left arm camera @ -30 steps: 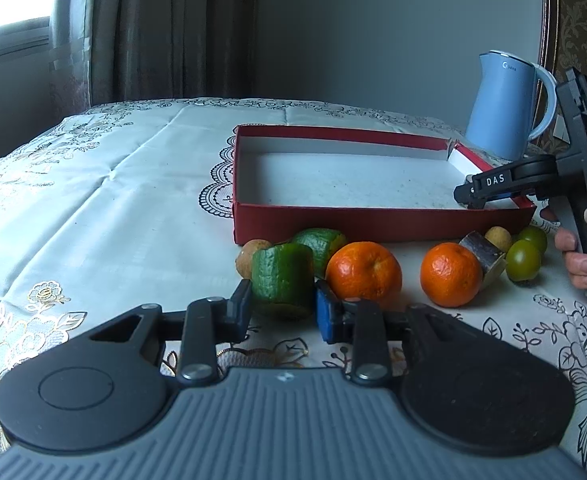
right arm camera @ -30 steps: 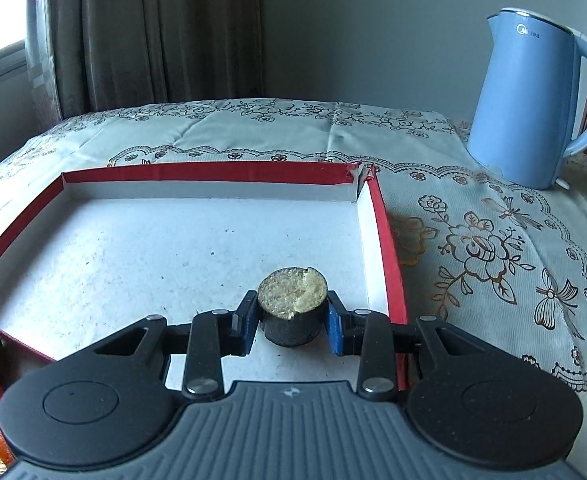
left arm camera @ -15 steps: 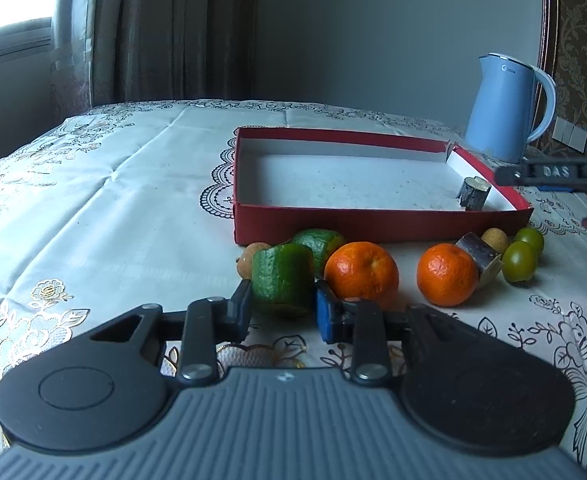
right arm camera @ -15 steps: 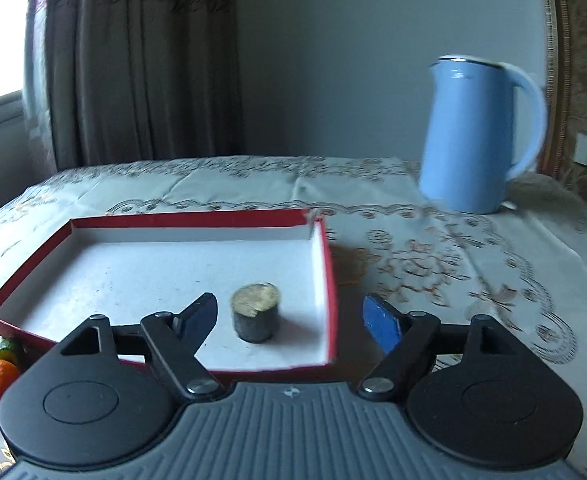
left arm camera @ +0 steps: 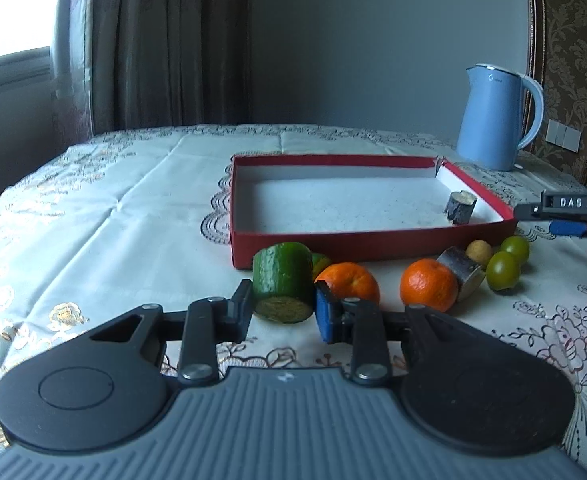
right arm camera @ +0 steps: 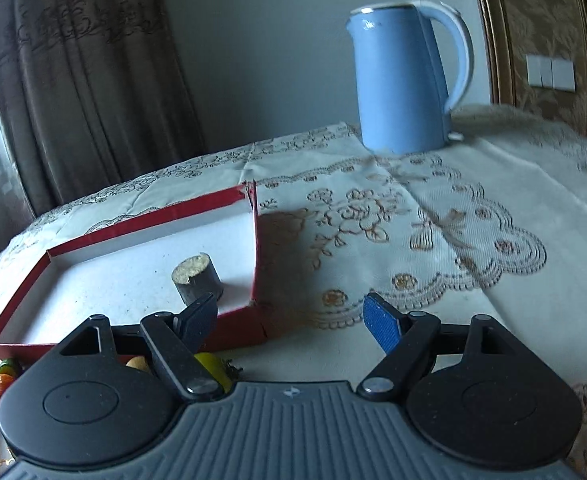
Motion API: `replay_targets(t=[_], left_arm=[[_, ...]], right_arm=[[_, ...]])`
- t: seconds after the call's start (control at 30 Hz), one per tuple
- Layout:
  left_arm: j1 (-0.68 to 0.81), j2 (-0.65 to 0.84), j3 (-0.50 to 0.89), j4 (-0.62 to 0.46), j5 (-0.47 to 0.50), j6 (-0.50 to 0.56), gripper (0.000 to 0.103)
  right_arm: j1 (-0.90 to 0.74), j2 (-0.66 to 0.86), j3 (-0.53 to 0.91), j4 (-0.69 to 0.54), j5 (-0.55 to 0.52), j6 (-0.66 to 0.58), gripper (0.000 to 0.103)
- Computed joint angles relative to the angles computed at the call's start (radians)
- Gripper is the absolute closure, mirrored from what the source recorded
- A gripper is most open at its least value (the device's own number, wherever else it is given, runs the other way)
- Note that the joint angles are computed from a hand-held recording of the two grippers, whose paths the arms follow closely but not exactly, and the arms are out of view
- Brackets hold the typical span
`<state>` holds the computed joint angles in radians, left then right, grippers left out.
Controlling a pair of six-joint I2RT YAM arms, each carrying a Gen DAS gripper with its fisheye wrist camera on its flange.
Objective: Organize fruits
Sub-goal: 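Carry the dark cylinder into the red tray and open the right tool, then carry the green cucumber piece into the tray and open the left tool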
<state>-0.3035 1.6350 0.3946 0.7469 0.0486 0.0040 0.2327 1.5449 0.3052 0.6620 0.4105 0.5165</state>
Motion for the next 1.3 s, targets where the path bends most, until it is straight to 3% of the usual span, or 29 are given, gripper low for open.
replay_targets(t=[0.43, 0.87, 1.3], left_arm=[[-0.035, 0.0, 0.145, -0.11, -0.003, 0.015, 0.074], [-0.072, 0.243, 0.493, -0.285, -0.048, 0.027, 0.074], [-0.063, 0.415, 0.749, -0.483, -0.05, 0.023, 0.074]], right_arm=[[-0.025, -0.015, -0.032, -0.029, -0.032, 0.08, 0.023], [-0.005, -0.013, -0.045, 0.026, -0.013, 0.056, 0.023], [-0.006, 0.013, -0.027, 0.026, -0.038, 0.045, 0.023]])
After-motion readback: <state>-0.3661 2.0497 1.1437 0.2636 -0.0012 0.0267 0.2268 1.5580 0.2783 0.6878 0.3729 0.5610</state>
